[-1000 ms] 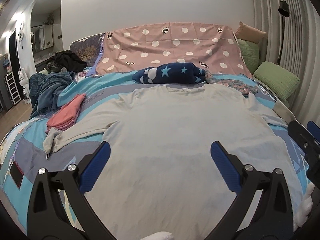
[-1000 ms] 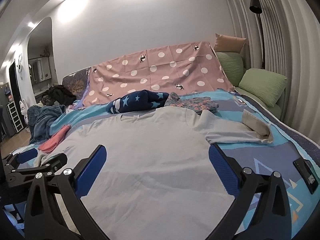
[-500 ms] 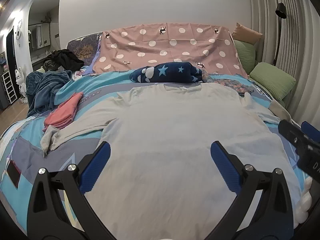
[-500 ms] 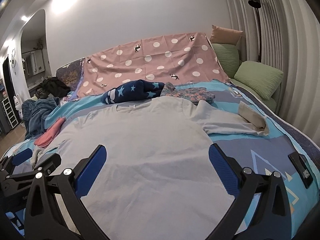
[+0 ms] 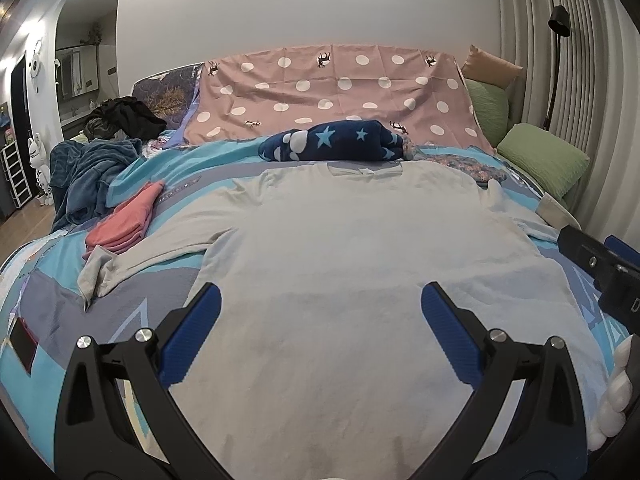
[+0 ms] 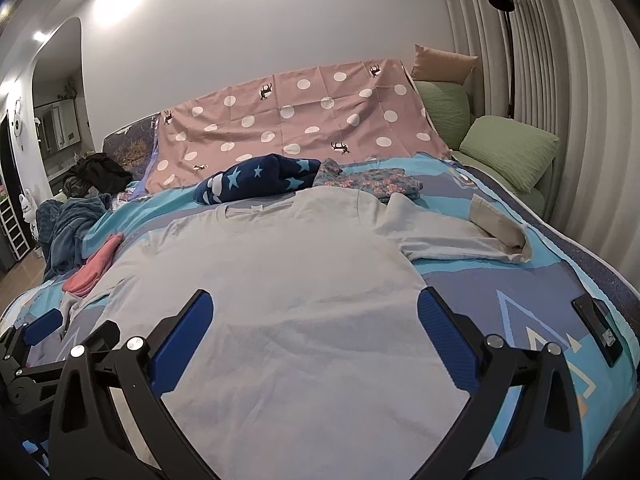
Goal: Fold small clothes
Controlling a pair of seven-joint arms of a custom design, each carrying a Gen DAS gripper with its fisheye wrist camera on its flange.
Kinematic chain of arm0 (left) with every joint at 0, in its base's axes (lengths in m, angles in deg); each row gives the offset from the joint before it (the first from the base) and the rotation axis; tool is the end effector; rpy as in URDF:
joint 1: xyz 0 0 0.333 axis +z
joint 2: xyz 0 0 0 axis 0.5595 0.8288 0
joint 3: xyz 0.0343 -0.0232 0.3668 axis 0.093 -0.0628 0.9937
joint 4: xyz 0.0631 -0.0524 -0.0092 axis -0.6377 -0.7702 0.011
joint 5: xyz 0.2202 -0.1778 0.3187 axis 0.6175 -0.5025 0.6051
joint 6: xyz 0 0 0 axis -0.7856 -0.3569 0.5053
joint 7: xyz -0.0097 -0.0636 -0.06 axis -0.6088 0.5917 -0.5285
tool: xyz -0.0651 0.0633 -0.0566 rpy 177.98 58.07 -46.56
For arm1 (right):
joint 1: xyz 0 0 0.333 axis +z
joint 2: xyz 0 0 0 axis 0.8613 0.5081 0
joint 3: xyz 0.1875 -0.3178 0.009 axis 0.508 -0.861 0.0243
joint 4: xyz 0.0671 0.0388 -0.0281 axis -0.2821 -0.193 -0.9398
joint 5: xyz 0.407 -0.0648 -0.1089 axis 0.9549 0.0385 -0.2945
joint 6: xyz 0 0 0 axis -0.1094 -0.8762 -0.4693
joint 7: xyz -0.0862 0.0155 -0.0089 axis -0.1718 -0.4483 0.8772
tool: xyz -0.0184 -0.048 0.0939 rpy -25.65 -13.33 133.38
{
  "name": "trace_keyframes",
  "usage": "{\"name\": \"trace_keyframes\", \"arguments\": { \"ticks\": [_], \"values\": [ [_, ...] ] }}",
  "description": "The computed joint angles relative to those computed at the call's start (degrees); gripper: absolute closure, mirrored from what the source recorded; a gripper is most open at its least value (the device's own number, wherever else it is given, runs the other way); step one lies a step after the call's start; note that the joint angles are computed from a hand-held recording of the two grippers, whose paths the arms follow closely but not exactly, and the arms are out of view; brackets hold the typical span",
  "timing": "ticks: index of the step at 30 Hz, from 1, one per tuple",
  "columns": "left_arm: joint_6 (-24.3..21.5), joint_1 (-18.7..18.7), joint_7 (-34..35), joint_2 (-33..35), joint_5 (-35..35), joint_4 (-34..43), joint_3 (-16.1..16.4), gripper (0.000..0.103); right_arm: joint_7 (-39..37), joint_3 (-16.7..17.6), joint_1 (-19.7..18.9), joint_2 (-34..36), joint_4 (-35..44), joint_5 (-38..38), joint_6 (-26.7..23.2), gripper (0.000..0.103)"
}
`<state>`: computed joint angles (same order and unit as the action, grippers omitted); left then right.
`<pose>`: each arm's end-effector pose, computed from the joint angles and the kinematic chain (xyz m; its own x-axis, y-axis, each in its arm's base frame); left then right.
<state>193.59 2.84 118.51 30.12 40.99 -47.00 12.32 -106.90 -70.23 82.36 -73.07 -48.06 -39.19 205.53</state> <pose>0.7141 -0.3547 0.3927 -0.4013 -0.9159 -0.0022 -0.4959 0.2193 -0.8402 0.6186 0.2619 0.3957 -0.4336 -0.8941 -0.1125 -0.3910 0.2991 -0.8704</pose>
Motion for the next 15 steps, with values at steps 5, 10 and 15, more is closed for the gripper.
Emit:
{"name": "trace_keyframes", "arguments": {
  "ticks": [5, 10, 15],
  "values": [
    [0.41, 0.42, -0.12, 0.06, -0.57, -0.25, -0.42, 0.002, -0.01, -0.01, 0.02, 0.07, 0.05, 0.07, 0.04, 0.001],
    [0.21, 0.24, -0.01, 0.22, -0.27, -0.13, -0.19, 0.002, 0.39, -0.26, -0.49, 0.27, -0.24, 0.71, 1.85, 0.001],
    [0.3, 0.23, -0.1, 0.21, -0.3, -0.29, -0.15, 0.002, 0.35, -0.39, -0.38, 0.47, -0.35, 0.5, 1.59, 0.001]
  ]
}}
